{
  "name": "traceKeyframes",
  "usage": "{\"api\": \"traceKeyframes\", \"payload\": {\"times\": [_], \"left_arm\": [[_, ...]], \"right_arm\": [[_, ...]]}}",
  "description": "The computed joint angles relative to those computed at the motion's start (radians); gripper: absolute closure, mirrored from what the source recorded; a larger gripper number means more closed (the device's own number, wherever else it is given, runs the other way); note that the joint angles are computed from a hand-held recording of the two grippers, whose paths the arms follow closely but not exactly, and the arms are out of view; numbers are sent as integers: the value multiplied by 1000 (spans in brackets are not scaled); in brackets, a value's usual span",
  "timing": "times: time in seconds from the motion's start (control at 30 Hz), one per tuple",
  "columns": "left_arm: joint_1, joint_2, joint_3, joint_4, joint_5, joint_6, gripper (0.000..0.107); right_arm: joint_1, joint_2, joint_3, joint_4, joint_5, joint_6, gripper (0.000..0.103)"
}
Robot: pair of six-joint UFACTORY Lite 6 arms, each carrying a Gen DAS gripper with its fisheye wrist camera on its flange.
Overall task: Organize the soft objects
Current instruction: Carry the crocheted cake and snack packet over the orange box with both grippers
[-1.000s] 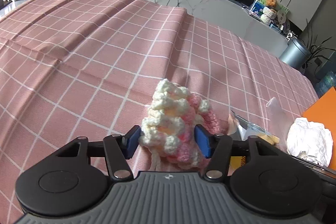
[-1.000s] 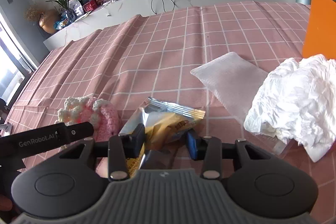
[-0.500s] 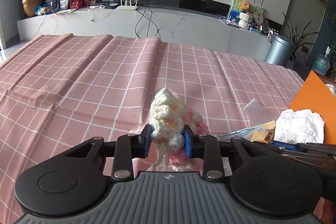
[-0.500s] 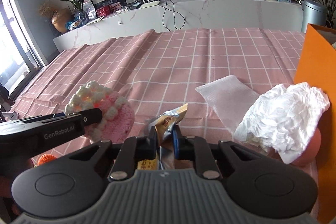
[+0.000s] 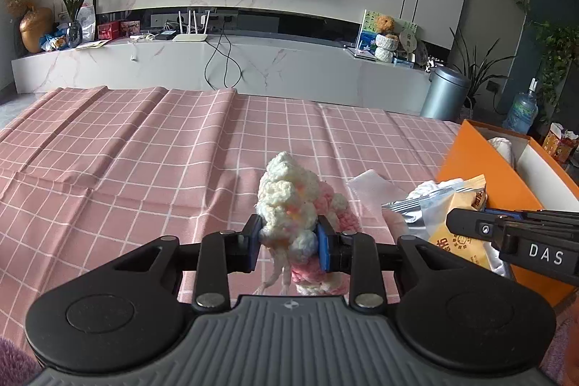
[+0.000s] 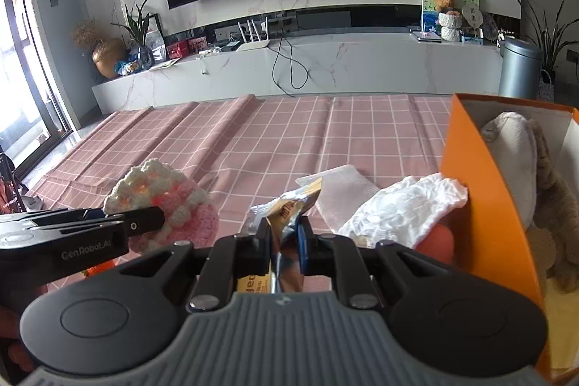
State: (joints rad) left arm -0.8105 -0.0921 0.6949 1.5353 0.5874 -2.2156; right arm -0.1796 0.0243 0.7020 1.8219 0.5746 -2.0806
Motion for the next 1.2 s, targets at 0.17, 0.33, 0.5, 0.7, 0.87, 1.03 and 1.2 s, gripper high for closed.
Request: {"api": "traceKeyframes", "payload": {"times": [0.17,0.33,0.5,0.7,0.87,1.03,1.2], "left_arm": [[-86,-26,35,-58,19,28,72],[-165,4,134,-99,58,103,72],[-202,74,262,-85,30,144,72],[-220,204,445,-71,-16,231,72],[-207,329,607,-71,-90,306,72],[-186,507,828,-217,-191,522,72],[-179,708,1063,-550,-235,916,72]], "right_arm": [[-168,-118,-35,-147,105,92,91],[-336,-158,-8,-247,217,164,91],[-501,-143,68,-311,318,190,91],[-649,-31,258,-364,367,207,91],[-698,91,430,-375,318,169,91],[-684,270,624,-453,251,218,91],[-628,409,717,-514,163,214,91]]}}
